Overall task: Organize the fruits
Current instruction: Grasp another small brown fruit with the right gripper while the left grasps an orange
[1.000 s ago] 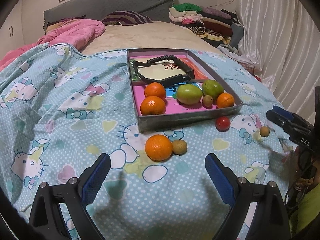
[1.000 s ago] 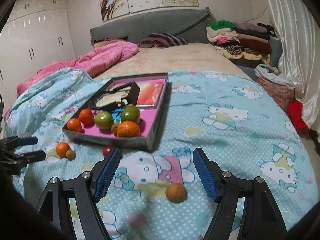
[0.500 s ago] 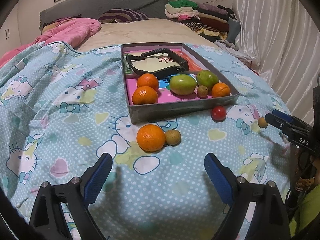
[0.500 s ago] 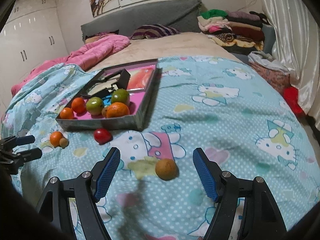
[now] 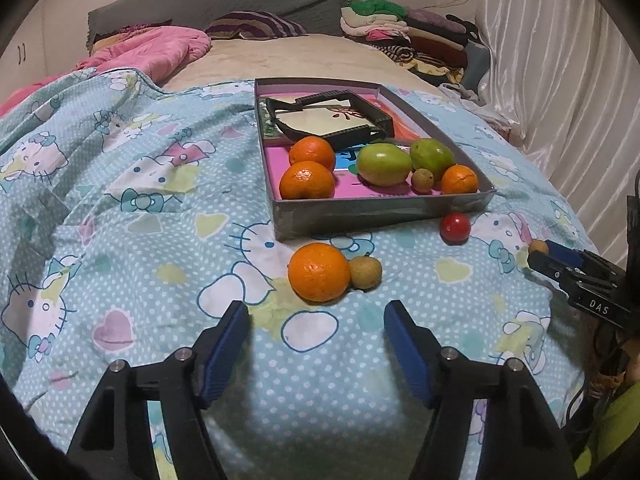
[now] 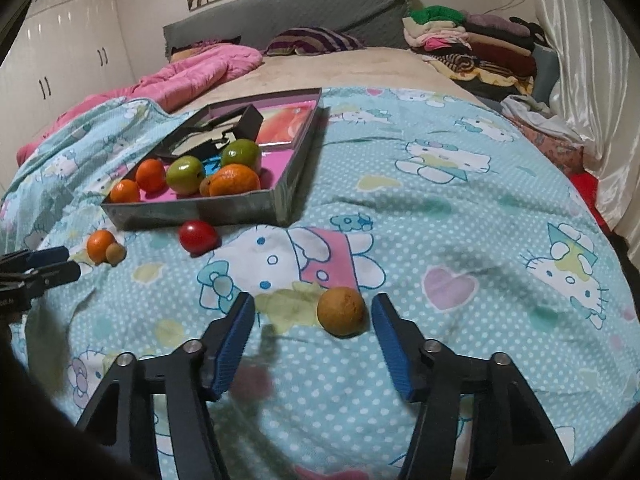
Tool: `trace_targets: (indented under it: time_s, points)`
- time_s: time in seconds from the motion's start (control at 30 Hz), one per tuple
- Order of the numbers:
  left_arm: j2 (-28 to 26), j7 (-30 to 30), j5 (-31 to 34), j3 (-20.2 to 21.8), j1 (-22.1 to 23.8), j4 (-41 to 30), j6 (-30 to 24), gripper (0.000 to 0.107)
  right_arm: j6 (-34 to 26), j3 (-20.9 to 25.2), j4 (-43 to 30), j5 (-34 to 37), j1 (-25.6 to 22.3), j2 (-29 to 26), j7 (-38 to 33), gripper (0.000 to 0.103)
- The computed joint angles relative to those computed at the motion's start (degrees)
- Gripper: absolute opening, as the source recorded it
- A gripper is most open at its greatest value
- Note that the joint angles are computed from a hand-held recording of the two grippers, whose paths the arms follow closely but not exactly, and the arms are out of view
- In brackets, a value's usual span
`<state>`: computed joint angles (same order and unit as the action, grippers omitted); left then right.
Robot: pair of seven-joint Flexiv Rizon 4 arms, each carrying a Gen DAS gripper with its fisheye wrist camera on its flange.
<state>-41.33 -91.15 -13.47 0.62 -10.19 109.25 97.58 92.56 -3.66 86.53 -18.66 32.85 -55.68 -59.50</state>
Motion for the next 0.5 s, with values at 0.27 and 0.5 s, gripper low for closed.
trace_targets:
  time_s: [0.27,0.5]
  points:
    - [-1.9,0.8,0.4,-2.0,2.0,-1.7,1.1,0.054,-1.8,-0.1,-1.0,-0.4,-0.1,-0.6,0.1,0.04]
    - [-3.2,1.5,0.3,-3.0,3.1,-3.2,0.8,0.047,-3.9,2.2,-3.0,-0.9,-2.0,-1.7,-0.9,0.035]
